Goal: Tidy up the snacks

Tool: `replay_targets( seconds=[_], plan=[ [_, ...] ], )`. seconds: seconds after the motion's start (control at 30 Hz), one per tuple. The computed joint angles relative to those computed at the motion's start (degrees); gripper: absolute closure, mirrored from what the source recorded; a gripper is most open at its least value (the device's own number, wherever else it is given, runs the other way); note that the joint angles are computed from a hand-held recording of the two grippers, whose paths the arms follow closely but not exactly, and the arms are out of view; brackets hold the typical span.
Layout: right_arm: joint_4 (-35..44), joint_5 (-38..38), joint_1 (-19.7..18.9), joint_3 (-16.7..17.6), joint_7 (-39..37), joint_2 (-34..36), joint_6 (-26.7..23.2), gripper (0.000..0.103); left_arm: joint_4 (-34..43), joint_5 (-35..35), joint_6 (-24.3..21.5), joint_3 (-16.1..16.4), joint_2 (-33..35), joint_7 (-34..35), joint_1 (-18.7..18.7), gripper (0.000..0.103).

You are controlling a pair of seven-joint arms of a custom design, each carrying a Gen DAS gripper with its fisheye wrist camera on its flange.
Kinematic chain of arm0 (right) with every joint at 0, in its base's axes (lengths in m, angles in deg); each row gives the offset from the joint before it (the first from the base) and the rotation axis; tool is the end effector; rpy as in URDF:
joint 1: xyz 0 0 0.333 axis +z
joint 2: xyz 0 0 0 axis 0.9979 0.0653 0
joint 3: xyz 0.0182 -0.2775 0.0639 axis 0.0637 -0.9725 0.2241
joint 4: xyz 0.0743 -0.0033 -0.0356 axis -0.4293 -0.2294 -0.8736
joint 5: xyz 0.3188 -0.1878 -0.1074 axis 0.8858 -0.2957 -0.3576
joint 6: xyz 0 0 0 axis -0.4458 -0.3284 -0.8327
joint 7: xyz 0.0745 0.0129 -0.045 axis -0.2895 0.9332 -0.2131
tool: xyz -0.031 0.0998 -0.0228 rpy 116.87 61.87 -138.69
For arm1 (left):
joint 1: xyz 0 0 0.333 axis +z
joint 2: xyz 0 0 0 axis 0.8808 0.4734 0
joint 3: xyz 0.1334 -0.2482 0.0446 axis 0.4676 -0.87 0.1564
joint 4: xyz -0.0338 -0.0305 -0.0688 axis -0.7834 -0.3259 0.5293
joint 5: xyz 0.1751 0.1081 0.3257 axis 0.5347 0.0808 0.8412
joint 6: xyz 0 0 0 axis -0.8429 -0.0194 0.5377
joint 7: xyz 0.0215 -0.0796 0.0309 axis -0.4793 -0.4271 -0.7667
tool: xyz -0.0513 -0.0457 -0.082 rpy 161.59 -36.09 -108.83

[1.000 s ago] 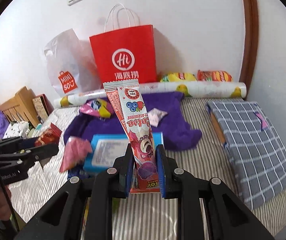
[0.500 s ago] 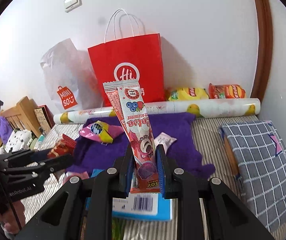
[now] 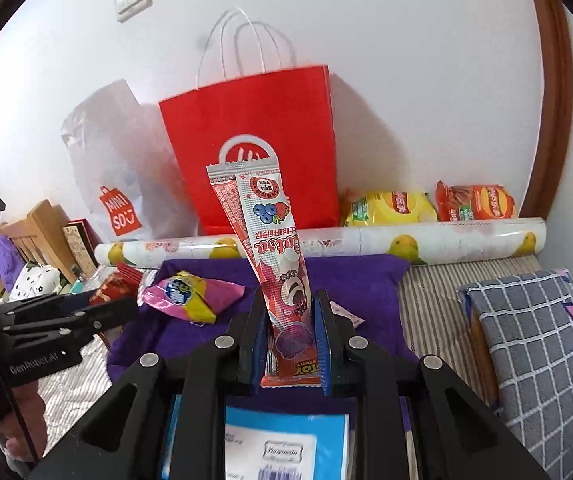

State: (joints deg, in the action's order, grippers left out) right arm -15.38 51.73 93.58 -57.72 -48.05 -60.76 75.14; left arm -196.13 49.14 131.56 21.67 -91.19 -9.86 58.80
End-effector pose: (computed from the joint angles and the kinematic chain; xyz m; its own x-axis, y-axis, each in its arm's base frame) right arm 0.6576 0.1515 0.5146 0.6964 -0.6964 -0.1732 -0.5552 -0.3699 -0.7449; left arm 0.5224 -0.1467 0.5144 0.3929 -0.8870 0.2427 -0.6114 -0.4491 -0.6515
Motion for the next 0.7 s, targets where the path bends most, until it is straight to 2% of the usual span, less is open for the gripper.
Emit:
replay_targets(
  seconds=[0.2,0.33,0.7],
  plan=[
    [1.8,-2.5,0.1,0.0,1.8,4.3,-0.6,0.082,-2.4,-0.8,1.0,0.8,1.0,-0.8,0.5,0.065],
    [-0.6,-4.0,0.2,0.4,0.9,3.7,1.8,0.082,-3.1,-3.4,1.5,1.4,1.5,0.9,0.3,0.065],
    [1.3,-8.6,0.8,-0.2,5.5,6.4,0.4,0.082,-4.6,-3.5,2.7,1.5,1.3,-0.4,1.4,0.065]
  ],
)
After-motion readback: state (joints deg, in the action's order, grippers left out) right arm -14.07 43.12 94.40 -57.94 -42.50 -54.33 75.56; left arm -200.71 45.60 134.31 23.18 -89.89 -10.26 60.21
